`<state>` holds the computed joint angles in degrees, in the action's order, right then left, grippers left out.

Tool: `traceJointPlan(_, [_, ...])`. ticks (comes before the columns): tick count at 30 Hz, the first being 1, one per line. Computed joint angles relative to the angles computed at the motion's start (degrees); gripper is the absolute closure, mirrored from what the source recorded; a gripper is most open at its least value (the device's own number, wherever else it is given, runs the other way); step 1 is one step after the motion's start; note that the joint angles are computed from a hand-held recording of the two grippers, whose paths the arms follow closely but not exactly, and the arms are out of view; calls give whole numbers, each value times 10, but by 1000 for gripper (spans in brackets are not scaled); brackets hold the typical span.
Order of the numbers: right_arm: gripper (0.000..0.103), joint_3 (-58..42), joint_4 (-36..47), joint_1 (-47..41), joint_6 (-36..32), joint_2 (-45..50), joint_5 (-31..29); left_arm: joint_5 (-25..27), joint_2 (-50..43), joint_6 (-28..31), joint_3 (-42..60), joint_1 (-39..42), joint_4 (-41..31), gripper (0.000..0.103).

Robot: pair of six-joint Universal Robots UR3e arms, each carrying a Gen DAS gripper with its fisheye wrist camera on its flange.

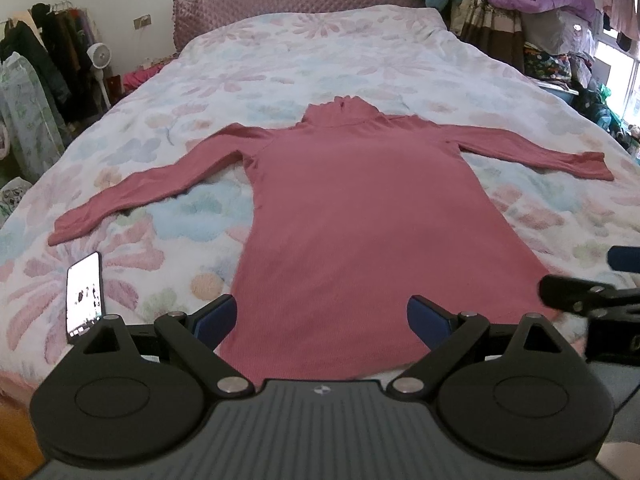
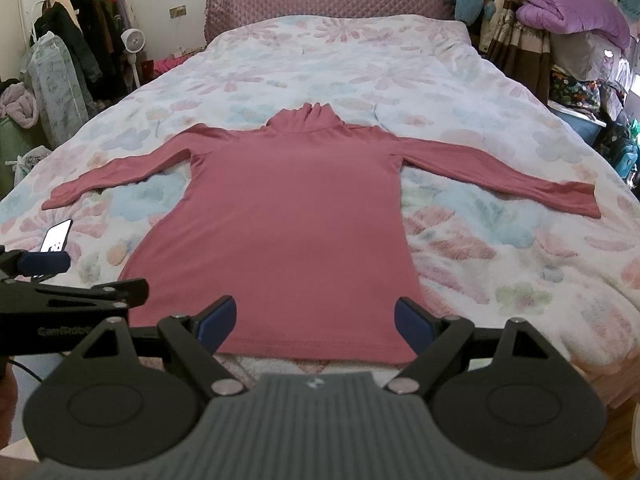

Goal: Fold small clothes
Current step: 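Reach the left tool to the sleeve cuff nearest it and close on it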

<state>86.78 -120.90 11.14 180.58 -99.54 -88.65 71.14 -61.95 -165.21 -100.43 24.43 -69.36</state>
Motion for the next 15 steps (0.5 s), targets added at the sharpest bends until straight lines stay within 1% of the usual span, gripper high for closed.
traceJointPlan(1, [20,-2,-8,-2,-4,5,-1,4,-11,4,10,1,-2,0])
traceJointPlan(2, [20,-3,-19,-5,-9,9,-1,-3,-22,9,14,13,5,0])
traceJointPlan(3, [20,1,-39,-12,-16,14,6,-11,-24,15,-3,25,44,0])
traceJointPlan(5, [20,16,-86,-36,-30,19,34,-33,-42,23,-12,56,91,0])
traceJointPlan(7, [20,21,-129,-68,-46,33,78,-33,-82,21,2,78,125,0])
traceJointPlan(8, [20,7,-138,-76,-50,53,87,-28,-111,25,19,88,136,0])
traceJointPlan(9, [20,-16,-139,-79,-54,77,87,-37,-127,30,18,105,165,0])
traceJointPlan(10, [20,-38,-139,-81,-58,100,86,-34,-152,36,29,115,182,1])
traceJointPlan(11, [20,-58,-141,-84,-61,122,85,-32,-173,43,40,125,191,4])
traceJointPlan(13, [20,-113,-135,-87,-66,175,81,-19,-232,63,86,145,183,11])
traceJointPlan(14, [20,-137,-131,-91,-69,199,88,-2,-259,69,114,149,167,16])
traceJointPlan(15, [20,-168,-127,-95,-71,227,94,-1,-294,69,142,163,173,17])
